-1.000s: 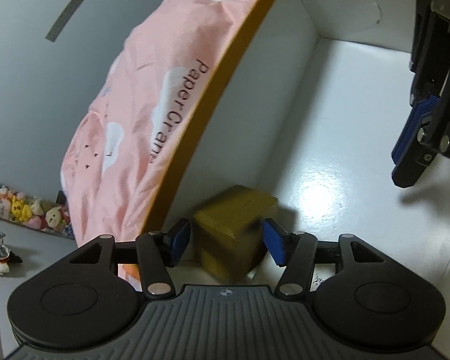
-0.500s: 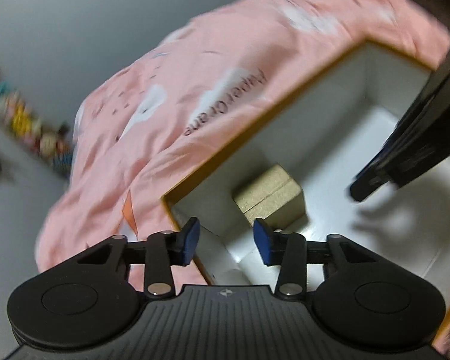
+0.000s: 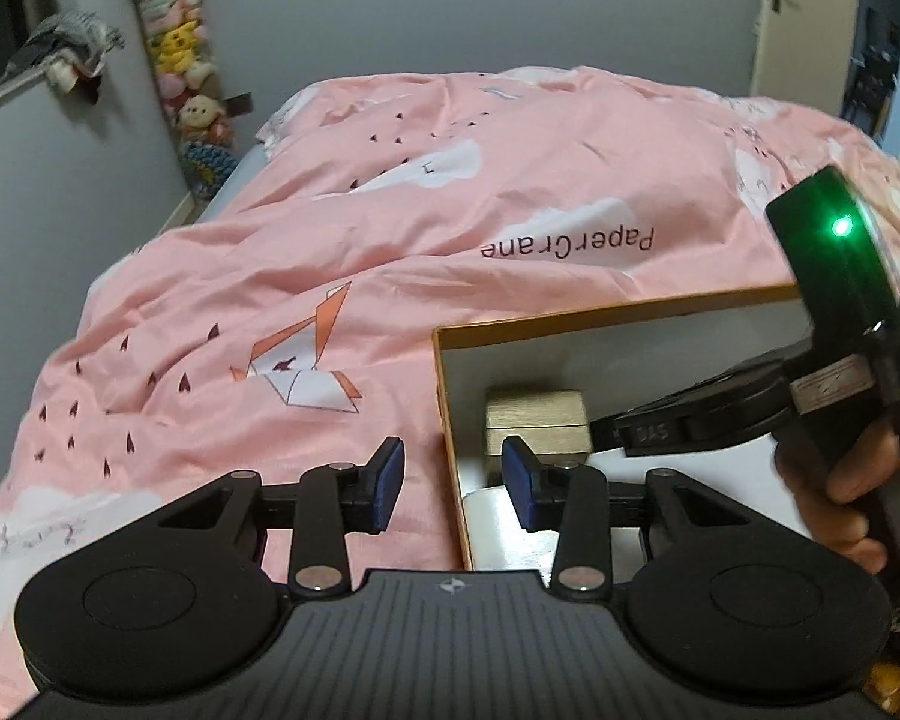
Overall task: Organize objects
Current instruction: 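Move both grippers back toward the remaining items beside the box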
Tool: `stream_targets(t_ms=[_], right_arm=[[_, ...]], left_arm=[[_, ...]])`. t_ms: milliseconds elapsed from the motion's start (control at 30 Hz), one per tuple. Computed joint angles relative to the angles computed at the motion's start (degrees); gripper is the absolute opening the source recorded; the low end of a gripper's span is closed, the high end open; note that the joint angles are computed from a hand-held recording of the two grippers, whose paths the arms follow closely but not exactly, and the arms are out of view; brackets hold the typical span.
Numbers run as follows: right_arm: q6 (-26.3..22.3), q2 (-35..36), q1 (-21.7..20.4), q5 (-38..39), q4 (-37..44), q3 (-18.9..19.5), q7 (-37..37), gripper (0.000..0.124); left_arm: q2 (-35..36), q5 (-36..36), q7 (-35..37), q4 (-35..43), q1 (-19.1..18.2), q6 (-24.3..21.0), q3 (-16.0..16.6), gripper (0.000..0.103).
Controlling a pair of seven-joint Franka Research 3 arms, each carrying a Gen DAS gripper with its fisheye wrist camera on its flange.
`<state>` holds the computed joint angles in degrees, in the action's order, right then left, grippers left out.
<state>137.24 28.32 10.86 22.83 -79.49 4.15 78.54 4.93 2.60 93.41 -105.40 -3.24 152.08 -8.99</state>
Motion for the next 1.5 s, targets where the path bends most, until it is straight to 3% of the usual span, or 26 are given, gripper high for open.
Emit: stream_targets(t_ms=[200,333,600,667,767,833,1000,1167,1300,1500], right_arm=[[0.54,1.55,-0.24,2.13,1.48,1.19,-2.30,0.003],[2.25,-2.04,-0.82,3.78,-2.65,1.31,-3.34,0.003],[7.03,-20.01,-3.42,16.41,-22.18,1.63,-14.98,0.010],[7.36,-25.30,-2.88,18.47,-27.64,0.54,-17.23,0.016],[9.16,-33.02,-1.34,20.91,-35.87,-1.19,-19.95,0.034],[10.55,-37.80,-0.07,21.85,-41.30,-2.20,-21.44,0.037],[13.40,-47.09,1.48,15.37,-52.81,-2.06,-17.77,0.042],[14.39,-52.26,1.77,8.70,-59.92,-1.57,-11.28,0.044],[16.10,-55.16,1.76,3.96,-63.83,-0.91,-7.89,0.045],[14.82,-55.79,4.04,4.27,-64.78,-3.13,-8.05,0.056]], left_arm=[[-0.79,-3.04,0.48,-1.30,0.21,0.75,-0.22,0.046],[-2.88,-3.38,1.01,-3.67,-0.25,2.35,-0.32,0.046],[-12.99,-19.76,13.19,-12.98,-4.41,3.96,1.67,0.046],[-16.10,-21.77,13.73,-15.83,-5.79,3.12,2.70,0.045],[-20.17,-24.84,13.35,-19.54,-7.91,0.42,4.79,0.045],[-22.52,-26.80,12.43,-21.60,-8.87,-3.04,6.16,0.045],[-25.95,-23.96,6.46,-26.14,-8.39,-9.24,5.87,0.046],[-26.06,-22.70,4.66,-26.60,-9.06,-17.04,6.16,0.061],[-26.59,-21.20,1.96,-28.07,-9.07,-18.81,4.85,0.067],[-26.54,-16.40,-3.13,-29.21,-9.25,-18.08,2.82,0.068]])
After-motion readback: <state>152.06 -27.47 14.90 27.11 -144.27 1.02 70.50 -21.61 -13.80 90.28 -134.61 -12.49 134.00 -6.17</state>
